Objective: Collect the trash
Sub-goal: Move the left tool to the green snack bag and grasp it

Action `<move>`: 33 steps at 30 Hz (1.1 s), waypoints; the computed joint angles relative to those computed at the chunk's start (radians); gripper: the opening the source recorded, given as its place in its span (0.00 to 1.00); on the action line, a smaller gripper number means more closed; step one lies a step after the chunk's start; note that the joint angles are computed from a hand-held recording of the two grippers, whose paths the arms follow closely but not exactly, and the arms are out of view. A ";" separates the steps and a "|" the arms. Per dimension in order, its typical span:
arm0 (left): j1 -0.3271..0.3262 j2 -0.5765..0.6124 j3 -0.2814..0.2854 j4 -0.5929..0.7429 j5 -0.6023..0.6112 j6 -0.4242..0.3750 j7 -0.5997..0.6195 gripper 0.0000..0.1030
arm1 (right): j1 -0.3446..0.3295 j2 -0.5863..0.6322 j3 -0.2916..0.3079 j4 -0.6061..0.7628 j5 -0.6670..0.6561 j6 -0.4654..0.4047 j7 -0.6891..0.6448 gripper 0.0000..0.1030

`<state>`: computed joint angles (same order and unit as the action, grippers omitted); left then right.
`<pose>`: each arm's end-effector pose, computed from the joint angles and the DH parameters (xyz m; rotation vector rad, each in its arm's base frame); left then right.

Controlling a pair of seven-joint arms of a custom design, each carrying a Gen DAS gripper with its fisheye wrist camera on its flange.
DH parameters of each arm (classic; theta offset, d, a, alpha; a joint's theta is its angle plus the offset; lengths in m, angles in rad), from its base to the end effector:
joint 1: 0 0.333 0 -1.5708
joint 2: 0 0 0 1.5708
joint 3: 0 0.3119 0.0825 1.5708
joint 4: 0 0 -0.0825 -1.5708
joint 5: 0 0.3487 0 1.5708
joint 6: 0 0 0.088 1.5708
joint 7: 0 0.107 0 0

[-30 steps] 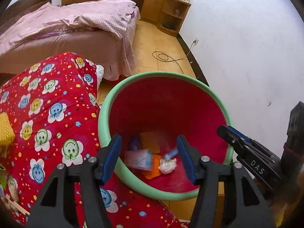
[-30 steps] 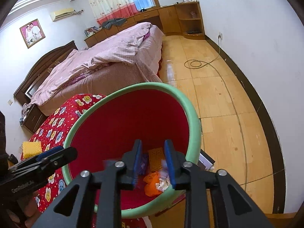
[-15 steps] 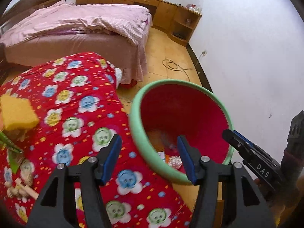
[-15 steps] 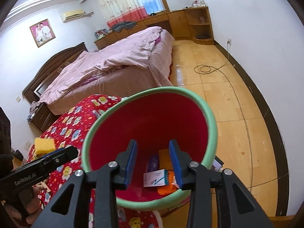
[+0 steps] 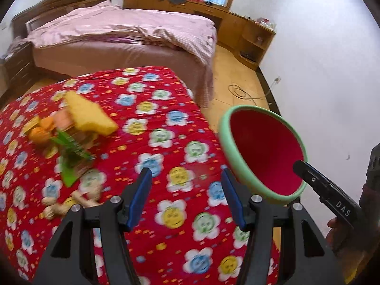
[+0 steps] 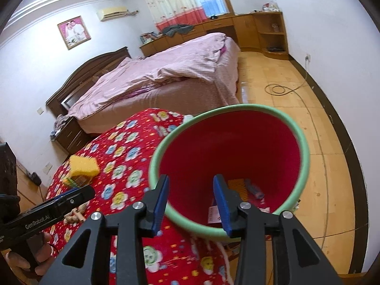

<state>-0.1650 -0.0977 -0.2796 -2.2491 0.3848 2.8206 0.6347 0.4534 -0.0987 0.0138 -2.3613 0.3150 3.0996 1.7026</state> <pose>0.4621 -0.2449 0.4943 -2.0433 1.7421 -0.8714 0.4654 0.2060 0.4832 -1.6655 1.6211 -0.3217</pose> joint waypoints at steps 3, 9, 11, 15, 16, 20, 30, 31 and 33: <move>0.016 -0.059 0.002 -0.050 0.003 -0.006 -0.019 0.58 | 0.023 -0.002 0.004 0.007 0.024 -0.009 -0.024 0.41; 0.073 -0.161 -0.018 -0.128 -0.030 -0.050 -0.015 0.58 | 0.067 -0.005 0.013 0.035 0.092 -0.040 -0.088 0.42; 0.090 -0.195 -0.023 -0.155 -0.046 -0.064 -0.005 0.58 | 0.071 -0.002 0.026 0.048 0.098 -0.050 -0.095 0.43; 0.136 -0.246 -0.032 -0.198 -0.061 -0.079 0.008 0.58 | 0.068 0.008 0.053 0.076 0.082 -0.078 -0.088 0.43; 0.147 -0.252 -0.036 -0.204 -0.065 -0.081 0.011 0.58 | 0.065 0.009 0.060 0.081 0.071 -0.084 -0.082 0.43; 0.181 -0.261 -0.034 -0.227 -0.084 -0.061 0.031 0.59 | 0.064 0.020 0.083 0.105 0.050 -0.104 -0.077 0.45; 0.195 -0.108 0.001 -0.177 -0.115 -0.019 0.129 0.72 | 0.030 0.105 0.126 0.185 -0.028 -0.118 -0.005 0.50; 0.193 -0.085 0.007 -0.165 -0.112 -0.015 0.136 0.72 | 0.023 0.119 0.131 0.198 -0.034 -0.125 0.001 0.50; 0.189 -0.049 0.016 -0.143 -0.091 -0.015 0.133 0.72 | 0.008 0.144 0.141 0.220 -0.040 -0.136 0.007 0.50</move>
<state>0.0235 -0.1464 -0.2635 -2.3925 0.2936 2.8059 0.7679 0.4611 0.0450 0.1544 -2.1408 0.2749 2.9637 1.7098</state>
